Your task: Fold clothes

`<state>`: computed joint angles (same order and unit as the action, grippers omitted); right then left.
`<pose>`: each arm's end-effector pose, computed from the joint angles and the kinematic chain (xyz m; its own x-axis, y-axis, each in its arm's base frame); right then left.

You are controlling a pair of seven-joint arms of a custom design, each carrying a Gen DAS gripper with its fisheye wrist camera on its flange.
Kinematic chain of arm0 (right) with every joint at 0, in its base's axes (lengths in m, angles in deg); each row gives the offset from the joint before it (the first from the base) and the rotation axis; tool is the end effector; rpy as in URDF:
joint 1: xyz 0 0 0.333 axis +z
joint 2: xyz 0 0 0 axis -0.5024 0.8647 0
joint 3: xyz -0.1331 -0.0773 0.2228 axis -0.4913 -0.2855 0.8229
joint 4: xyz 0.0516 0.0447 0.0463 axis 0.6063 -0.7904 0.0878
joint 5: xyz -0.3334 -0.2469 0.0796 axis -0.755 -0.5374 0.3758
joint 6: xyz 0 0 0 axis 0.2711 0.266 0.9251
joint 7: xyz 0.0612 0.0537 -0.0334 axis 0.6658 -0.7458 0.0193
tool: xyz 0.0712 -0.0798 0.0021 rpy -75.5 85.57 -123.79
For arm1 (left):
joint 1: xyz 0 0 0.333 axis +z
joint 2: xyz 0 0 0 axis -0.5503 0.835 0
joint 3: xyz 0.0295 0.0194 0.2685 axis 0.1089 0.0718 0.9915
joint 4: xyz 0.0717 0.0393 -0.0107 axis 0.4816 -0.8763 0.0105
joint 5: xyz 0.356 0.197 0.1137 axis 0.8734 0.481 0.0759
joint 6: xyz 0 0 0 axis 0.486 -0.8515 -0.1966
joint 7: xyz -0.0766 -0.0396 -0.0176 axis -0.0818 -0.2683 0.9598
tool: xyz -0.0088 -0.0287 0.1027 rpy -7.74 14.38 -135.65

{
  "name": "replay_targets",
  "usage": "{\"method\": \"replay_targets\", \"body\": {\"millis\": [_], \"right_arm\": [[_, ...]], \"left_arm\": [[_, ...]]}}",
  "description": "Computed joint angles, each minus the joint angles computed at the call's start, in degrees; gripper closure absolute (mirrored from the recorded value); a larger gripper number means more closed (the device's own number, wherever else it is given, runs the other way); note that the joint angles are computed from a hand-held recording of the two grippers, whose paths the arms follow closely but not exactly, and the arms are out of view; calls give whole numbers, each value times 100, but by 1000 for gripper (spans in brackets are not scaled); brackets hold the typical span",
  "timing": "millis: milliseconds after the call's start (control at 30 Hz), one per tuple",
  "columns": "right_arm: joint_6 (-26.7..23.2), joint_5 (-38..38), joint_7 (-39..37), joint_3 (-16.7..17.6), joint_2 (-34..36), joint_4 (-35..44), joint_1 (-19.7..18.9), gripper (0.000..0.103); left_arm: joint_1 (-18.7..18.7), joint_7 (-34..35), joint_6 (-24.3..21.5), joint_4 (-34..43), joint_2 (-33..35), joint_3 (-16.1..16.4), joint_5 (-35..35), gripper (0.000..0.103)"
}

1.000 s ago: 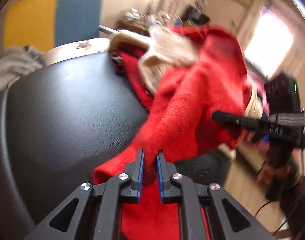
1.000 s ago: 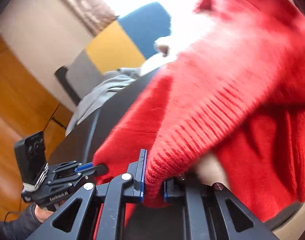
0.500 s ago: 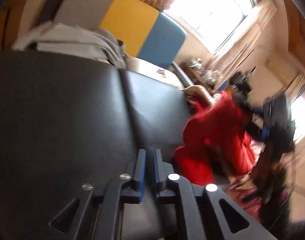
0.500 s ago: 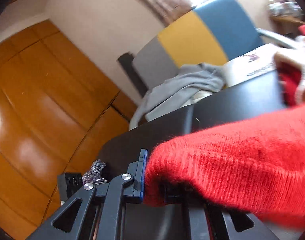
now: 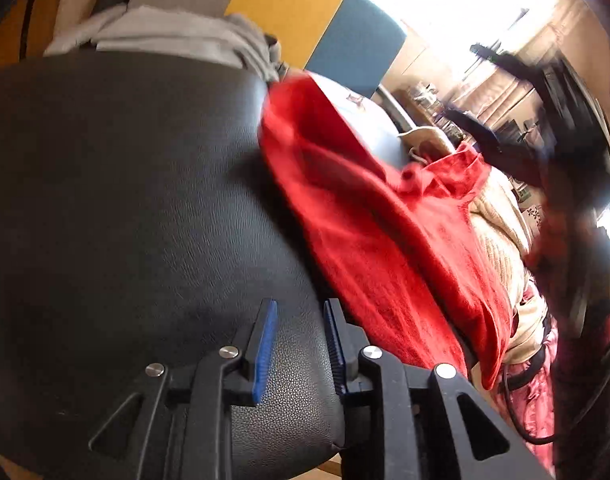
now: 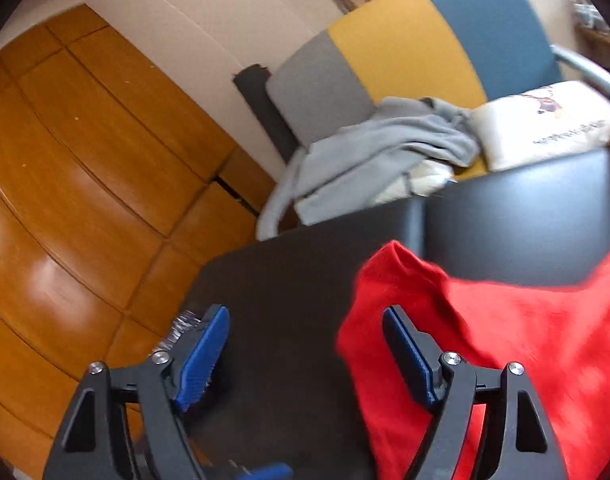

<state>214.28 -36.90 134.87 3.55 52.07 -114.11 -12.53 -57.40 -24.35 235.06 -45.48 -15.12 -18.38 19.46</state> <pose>0.6173 0.3559 0.5610 0.6124 -0.5135 -0.6011 -0.7690 -0.2108 -0.6034 0.3867 -0.4437 0.4599 0.2599 -0.8219 0.5068 -0.7360 -0.5084 -0.4471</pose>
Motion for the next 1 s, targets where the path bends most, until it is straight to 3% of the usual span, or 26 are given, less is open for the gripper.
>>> {"method": "replay_targets", "body": {"millis": [133, 300, 433, 567, 633, 667, 800, 900, 1000], "right_arm": [[208, 148, -528, -326, -1040, -1490, -296, 8], [727, -989, -648, -809, -2166, -3239, -321, 2], [931, -1530, -431, -1038, -2475, -3920, -354, 2], [1215, -1458, -671, -1137, -2515, -4213, -279, 0], [1426, -1653, -648, -1094, -2483, -4270, -242, 0], [1529, -1806, -554, -1062, -2468, -4290, -230, 0], [1675, -1926, -362, -1077, -2471, -4347, -181, 0], [1373, -1493, -426, -1193, -2475, -4262, -161, 0], [960, -999, -347, -1257, -2385, -4059, -200, 0]], "left_arm": [[22, -226, 309, 264, 437, 62, 66, 77], [-156, -96, 508, 881, 1167, 299, -66, 68], [-407, 136, 379, 1672, 1889, 571, -216, 65], [-681, 253, 185, 2194, 2289, 867, -139, 65], [-785, 237, 120, 2364, 2409, 989, -34, 77], [-788, 158, 271, 2270, 2351, 1034, -32, 92], [-822, -616, 596, 1586, 1681, 1226, 545, 96], [-691, -1163, 267, 867, 730, 1110, 1121, 99], [-501, -1318, -255, 171, -266, 901, 1168, 99]]}}
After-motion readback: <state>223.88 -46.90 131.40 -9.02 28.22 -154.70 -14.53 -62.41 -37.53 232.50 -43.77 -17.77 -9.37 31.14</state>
